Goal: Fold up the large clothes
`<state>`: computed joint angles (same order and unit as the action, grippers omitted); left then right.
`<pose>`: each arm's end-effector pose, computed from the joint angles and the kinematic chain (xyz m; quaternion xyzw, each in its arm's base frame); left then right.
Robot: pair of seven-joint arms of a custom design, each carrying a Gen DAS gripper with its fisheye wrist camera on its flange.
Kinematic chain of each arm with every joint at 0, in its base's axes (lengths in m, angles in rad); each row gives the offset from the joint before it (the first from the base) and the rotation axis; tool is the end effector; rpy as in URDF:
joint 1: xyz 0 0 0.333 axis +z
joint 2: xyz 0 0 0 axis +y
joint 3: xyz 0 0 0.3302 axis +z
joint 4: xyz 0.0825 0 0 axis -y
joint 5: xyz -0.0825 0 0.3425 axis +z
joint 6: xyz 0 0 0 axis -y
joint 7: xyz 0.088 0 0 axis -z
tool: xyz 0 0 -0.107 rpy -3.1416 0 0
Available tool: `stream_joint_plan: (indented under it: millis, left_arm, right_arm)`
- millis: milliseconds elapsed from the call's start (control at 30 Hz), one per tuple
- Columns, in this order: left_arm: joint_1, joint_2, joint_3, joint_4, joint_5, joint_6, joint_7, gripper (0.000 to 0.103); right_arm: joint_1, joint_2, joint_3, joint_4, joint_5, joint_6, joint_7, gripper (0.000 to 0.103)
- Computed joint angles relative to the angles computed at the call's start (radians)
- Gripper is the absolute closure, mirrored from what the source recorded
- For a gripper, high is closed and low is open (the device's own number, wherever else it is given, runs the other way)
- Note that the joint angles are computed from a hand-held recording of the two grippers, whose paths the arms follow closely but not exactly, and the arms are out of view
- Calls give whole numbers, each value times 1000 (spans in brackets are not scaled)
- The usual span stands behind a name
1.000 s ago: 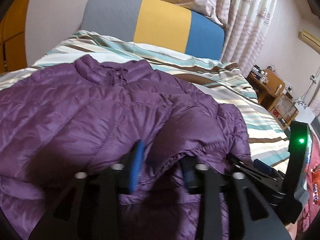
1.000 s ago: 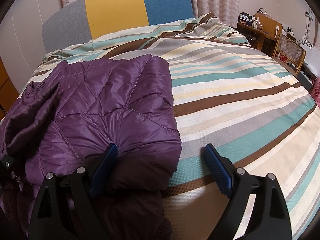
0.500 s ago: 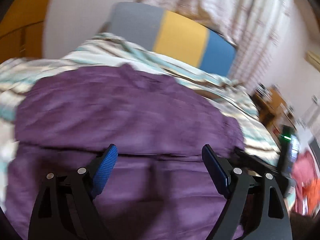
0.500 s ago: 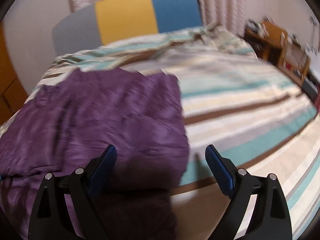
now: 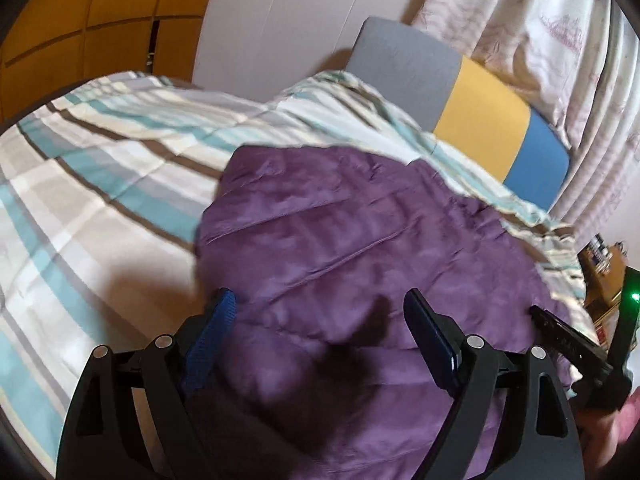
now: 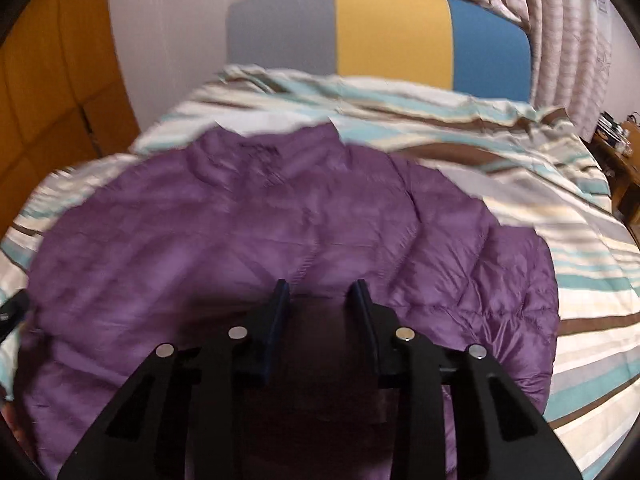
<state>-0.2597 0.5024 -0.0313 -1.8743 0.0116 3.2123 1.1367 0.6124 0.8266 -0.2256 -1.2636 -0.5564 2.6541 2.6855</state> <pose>0.6390 -0.1890 0.3863 -0.6904 0.5989 -0.3718 0.1628 0.6789 0.3559 0.3576 -0.5941 0.7139 -0.2675 0.2566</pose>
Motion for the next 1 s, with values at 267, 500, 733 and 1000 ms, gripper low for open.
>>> stream_joint_plan:
  millis: [267,500,733,1000]
  left_arm:
    - [44,-24,-50,-36,-27,41,0,18]
    - [-20,131,23,322,37,-210,20,36]
    - [-2,331,32,601,175,-392,40,43]
    - [20,330,10,571,179,-334,45,41]
  right_arm:
    - [49,6,-69,-63,-66,35,108,69]
    - [38,10,-54,-49,-97,20,124,68]
    - [26,19,-39,-34,-94,17,114,67]
    - [26,37,-37,-7,-85,-8,98,66]
